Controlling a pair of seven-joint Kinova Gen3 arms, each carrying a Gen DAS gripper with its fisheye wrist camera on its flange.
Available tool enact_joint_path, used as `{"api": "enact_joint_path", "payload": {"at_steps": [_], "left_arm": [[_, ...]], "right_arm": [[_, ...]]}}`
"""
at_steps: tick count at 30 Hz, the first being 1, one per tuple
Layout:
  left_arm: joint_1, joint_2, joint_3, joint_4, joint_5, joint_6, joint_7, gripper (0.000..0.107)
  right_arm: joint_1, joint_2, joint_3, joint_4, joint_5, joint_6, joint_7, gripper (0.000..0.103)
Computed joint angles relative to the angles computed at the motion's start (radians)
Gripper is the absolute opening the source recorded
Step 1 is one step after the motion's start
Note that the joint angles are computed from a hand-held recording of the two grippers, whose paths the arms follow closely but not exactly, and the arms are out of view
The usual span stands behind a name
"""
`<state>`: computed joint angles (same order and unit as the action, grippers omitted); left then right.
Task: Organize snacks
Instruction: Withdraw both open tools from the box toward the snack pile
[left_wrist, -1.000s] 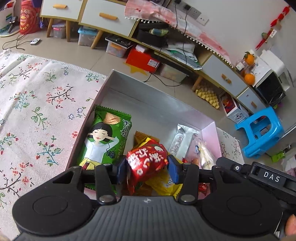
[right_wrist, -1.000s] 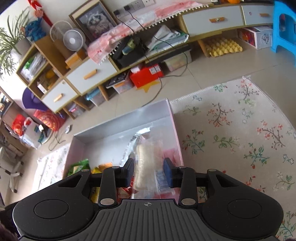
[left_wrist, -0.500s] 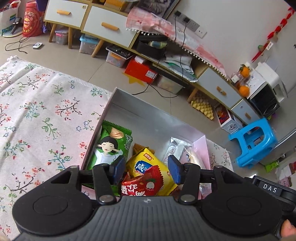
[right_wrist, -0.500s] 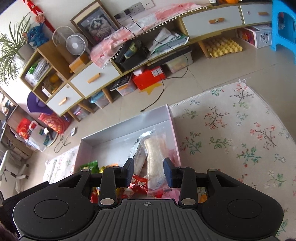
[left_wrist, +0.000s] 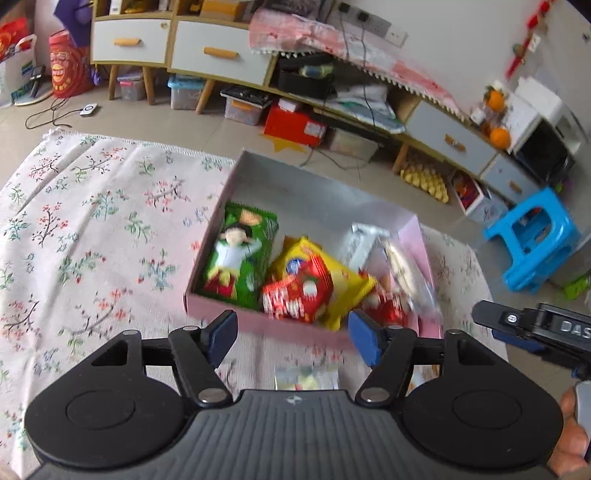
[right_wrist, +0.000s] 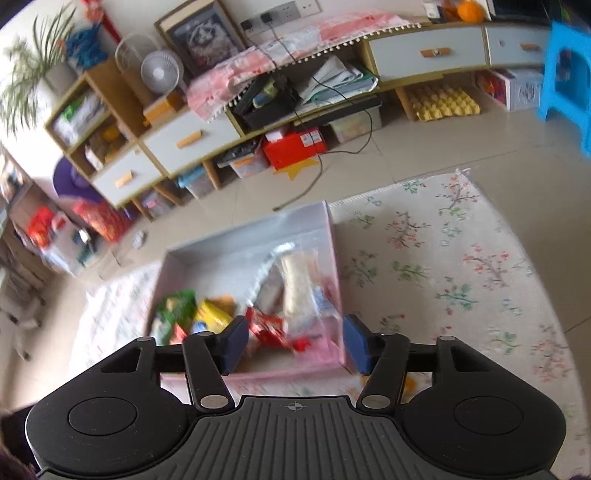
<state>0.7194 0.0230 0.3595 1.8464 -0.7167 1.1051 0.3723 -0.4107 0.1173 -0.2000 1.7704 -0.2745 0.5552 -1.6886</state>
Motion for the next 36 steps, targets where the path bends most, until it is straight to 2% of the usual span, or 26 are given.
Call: {"api": "enact_joint_path", "payload": {"at_steps": [2, 5, 6, 9, 13, 18, 23, 28, 34, 36], "left_arm": [[0.008, -0.003, 0.007, -0.001, 0.016, 0.006, 0.001, 0.063], [0.02, -0.007, 0.019, -0.004, 0.045, 0.016, -0.003, 0.063], [0.026, -0.009, 0.025, -0.002, 0.049, 0.019, 0.001, 0.063], [0.043, -0.015, 0.039, 0.004, 0.054, 0.027, 0.007, 0.064], [0.056, -0.028, 0.053, 0.015, 0.061, 0.039, 0.025, 0.064], [0.058, -0.031, 0.067, 0.022, 0.076, 0.046, 0.052, 0.065], [0.07, -0.013, 0.072, 0.02, 0.072, 0.012, 0.036, 0.066], [0.079, 0.0, 0.057, 0.052, 0.054, -0.136, -0.046, 0.069], [0.144, 0.111, 0.025, 0.037, -0.011, -0.207, -0.11, 0.071], [0.168, 0.156, 0.006, 0.015, -0.016, -0.201, -0.149, 0.07]], "right_arm": [[0.02, -0.01, -0.032, 0.007, 0.033, 0.014, -0.008, 0.057], [0.107, -0.031, -0.109, 0.022, -0.022, 0.039, 0.09, 0.057], [0.105, -0.041, -0.101, 0.028, -0.038, 0.048, 0.131, 0.057], [0.023, -0.073, -0.011, 0.054, -0.065, 0.064, 0.234, 0.058], [0.017, -0.113, 0.005, 0.095, -0.09, 0.058, 0.342, 0.065], [0.022, -0.124, 0.027, 0.118, -0.157, 0.095, 0.486, 0.066], [0.009, -0.122, 0.019, 0.123, -0.077, 0.09, 0.426, 0.066], [0.024, -0.114, 0.032, 0.108, -0.101, 0.101, 0.399, 0.066], [0.015, -0.104, 0.02, 0.102, -0.069, 0.111, 0.387, 0.066], [0.011, -0.101, 0.018, 0.101, -0.054, 0.108, 0.371, 0.066]]}}
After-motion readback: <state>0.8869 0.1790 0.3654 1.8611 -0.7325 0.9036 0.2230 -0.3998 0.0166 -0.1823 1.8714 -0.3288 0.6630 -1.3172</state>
